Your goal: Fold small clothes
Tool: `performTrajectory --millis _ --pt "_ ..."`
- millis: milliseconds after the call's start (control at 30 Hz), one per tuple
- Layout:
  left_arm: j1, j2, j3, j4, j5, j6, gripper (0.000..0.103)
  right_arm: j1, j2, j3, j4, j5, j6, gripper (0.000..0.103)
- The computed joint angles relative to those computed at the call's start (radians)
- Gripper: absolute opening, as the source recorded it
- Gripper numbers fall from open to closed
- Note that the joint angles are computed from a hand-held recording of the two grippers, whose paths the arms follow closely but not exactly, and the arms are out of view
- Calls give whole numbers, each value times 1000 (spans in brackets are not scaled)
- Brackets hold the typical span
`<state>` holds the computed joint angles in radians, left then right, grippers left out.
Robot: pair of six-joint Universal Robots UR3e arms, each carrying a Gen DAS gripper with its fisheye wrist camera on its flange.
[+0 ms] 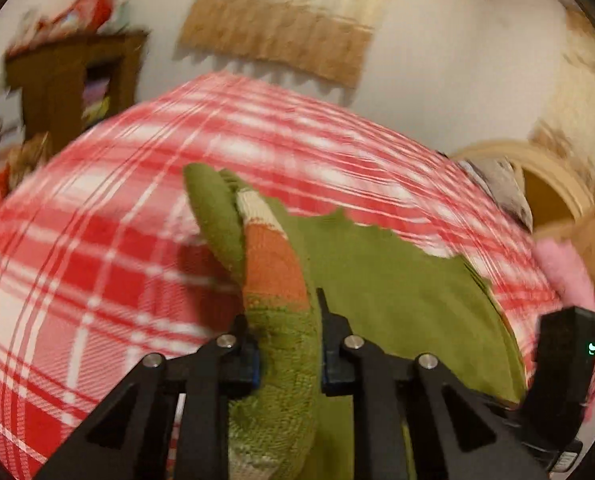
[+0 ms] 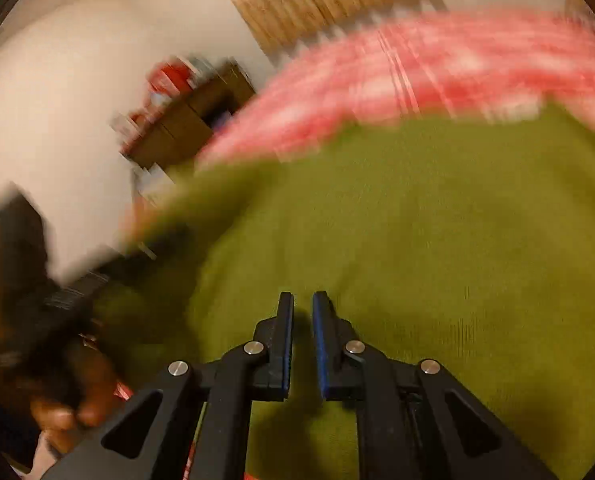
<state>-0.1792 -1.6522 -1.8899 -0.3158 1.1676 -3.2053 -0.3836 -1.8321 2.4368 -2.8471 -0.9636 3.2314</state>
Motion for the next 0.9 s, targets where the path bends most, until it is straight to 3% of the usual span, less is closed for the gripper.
performTrajectory --millis 67,200,300,367,400,433,600,800,867,900 --pt "-97 -25 42 5 73 39 20 -98 -59 54 52 118 -34 9" --pt "-212 -90 88 13 168 89 20 -241 -249 103 219 225 -106 10" --pt "-237 -138 97 36 200 82 20 -352 -374 92 439 321 -217 11" --pt "-264 -147 92 65 248 96 19 -391 -392 71 532 365 -262 33" --pt "-281 -144 84 78 278 105 20 -409 -394 62 582 391 -295 62" --pt "-293 -141 77 86 296 110 20 -409 -361 50 581 422 -305 79" --pt "-235 -111 30 114 197 90 20 -310 -80 -58 417 479 -277 79" --pt "-239 -107 -9 164 190 105 20 -128 211 -301 317 361 -224 79" --pt "-242 -109 8 143 195 103 20 -45 248 -367 294 231 -221 55" --pt "-244 -110 20 123 196 102 20 -6 260 -393 285 158 -232 31"
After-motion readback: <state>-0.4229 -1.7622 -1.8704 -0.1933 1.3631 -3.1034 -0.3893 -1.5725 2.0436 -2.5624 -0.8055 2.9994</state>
